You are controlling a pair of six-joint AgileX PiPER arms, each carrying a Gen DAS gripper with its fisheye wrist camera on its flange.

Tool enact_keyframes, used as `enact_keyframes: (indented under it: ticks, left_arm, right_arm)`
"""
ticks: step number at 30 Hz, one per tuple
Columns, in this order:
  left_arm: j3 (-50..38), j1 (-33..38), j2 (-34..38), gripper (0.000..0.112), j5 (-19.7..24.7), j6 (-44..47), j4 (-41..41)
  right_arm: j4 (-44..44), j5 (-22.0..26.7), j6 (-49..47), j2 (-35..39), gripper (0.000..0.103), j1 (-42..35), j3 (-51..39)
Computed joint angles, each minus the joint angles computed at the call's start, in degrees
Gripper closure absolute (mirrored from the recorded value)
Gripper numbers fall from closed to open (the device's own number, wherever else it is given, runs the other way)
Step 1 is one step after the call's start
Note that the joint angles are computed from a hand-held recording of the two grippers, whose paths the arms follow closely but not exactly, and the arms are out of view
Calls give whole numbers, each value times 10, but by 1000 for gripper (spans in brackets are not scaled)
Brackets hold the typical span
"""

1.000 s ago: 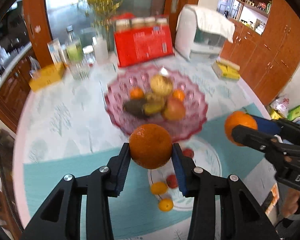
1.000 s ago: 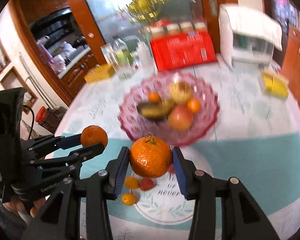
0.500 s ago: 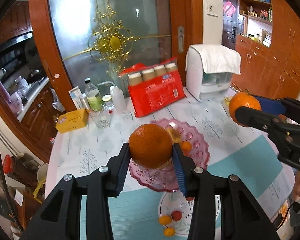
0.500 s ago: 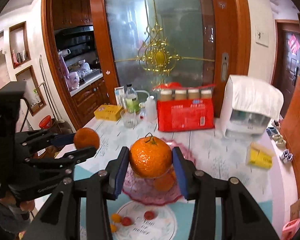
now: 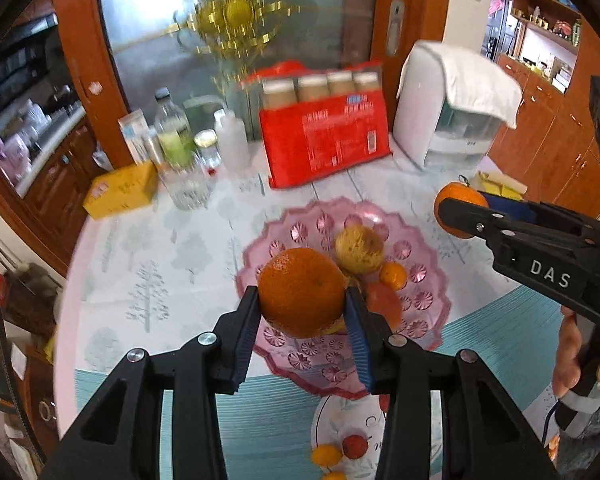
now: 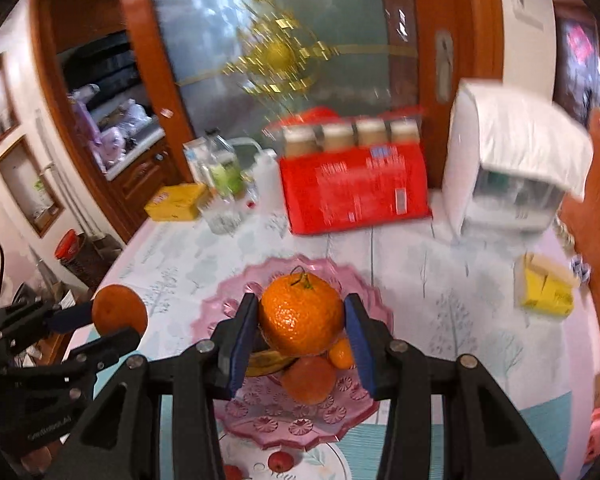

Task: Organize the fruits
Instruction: 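Lift both tangerines and carry them with both tools over the pink bowl, then open the left tool releasing its tangerine while the right tool releases its tangerine into the bowl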

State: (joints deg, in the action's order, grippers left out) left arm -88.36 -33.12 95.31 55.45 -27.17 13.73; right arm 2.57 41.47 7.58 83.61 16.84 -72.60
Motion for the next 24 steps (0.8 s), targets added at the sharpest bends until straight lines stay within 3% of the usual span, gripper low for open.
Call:
enact_keyframes:
  ticks: [4,9,17,24]
  left_arm:
    - [35,31,51,72,-66,40,-60]
    - [56,57,93,72,-112,81,-104]
    - [108,89,75,72,-151,116,-161]
    - [158,66,58,72,-154,129,-199]
  right_arm:
    - [-10,-20,27,62,59,-2,7]
    - [-19,-35,52,127,59,0,4]
    - [-33,-42,75,175,59,12,-8]
    - [-23,-40,66,198,58,13,-15]
